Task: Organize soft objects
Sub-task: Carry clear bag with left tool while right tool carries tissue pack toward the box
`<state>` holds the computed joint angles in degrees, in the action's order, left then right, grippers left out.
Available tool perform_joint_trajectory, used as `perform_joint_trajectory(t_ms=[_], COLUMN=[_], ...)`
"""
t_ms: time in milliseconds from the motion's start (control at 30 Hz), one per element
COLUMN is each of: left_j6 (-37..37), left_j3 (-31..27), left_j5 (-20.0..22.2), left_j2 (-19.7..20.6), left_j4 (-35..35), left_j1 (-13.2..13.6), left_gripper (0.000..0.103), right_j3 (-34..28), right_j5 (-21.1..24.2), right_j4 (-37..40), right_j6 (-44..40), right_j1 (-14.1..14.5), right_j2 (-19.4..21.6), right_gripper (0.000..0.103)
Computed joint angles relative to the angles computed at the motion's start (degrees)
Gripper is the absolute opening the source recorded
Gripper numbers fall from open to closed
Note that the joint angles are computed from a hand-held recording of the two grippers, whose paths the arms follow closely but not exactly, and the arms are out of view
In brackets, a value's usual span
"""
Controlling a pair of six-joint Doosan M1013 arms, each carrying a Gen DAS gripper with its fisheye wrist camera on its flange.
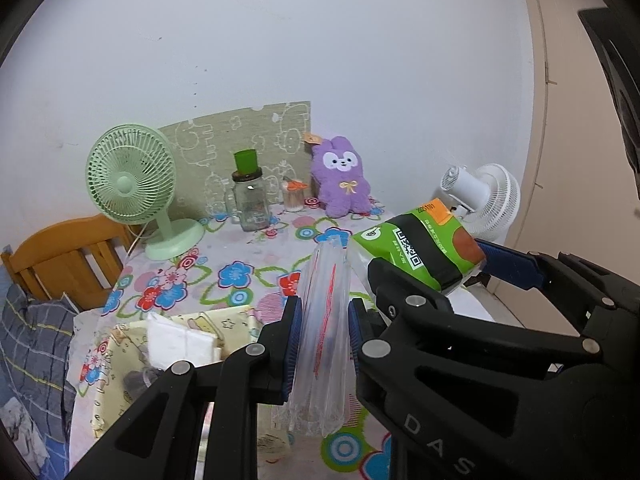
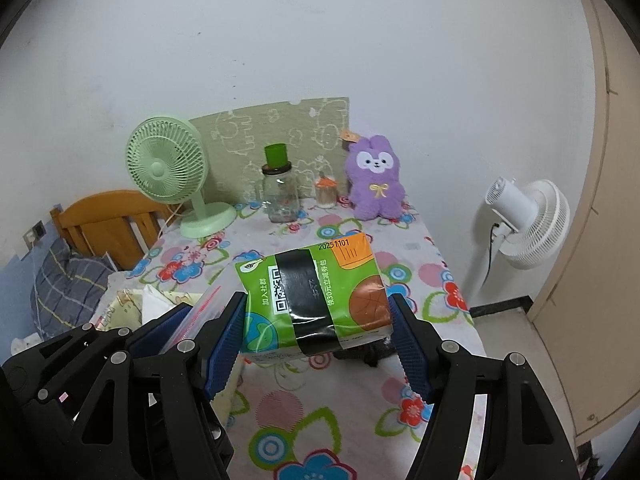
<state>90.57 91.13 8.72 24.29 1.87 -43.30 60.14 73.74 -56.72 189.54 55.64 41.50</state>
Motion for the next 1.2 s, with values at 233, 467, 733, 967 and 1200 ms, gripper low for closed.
perform_joint_trajectory(t_ms=[233, 467, 733, 967, 1200], left_j6=[2.72, 1.92, -0.71, -0.23, -0.03], left_j3=[-0.21, -0.11, -0.34, -0.26, -0.19], left_j5=[0.45, 0.34, 1.01, 1.41, 1.81], left_j2=[0.24, 0.44, 1.21, 1.77, 2.43], left_j4=[-2.34, -1.85, -0.37, -1.18, -1.48], left_j1=[1.57, 3.02, 4.64, 6.15, 7.35], left_gripper=[0.023, 0.023, 0.023, 0.023, 0.023], right_j3=[-3.24, -6.92, -10.74, -14.39, -18.21], right_j5=[-0.86, -1.94, -4.05, -5.42, -6.09], right_j4=[0.58, 1.26, 2.33, 4.10, 6.11], right_j6=[-2.42, -5.29, -7.53, -10.45, -13.33], right_j1=[-0.41, -0.74, -1.34, -1.83, -2.27], right_j2=[1.91, 4.19, 6.83, 9.31, 11.90], right_gripper=[0.072, 0.072, 0.072, 0.072, 0.072])
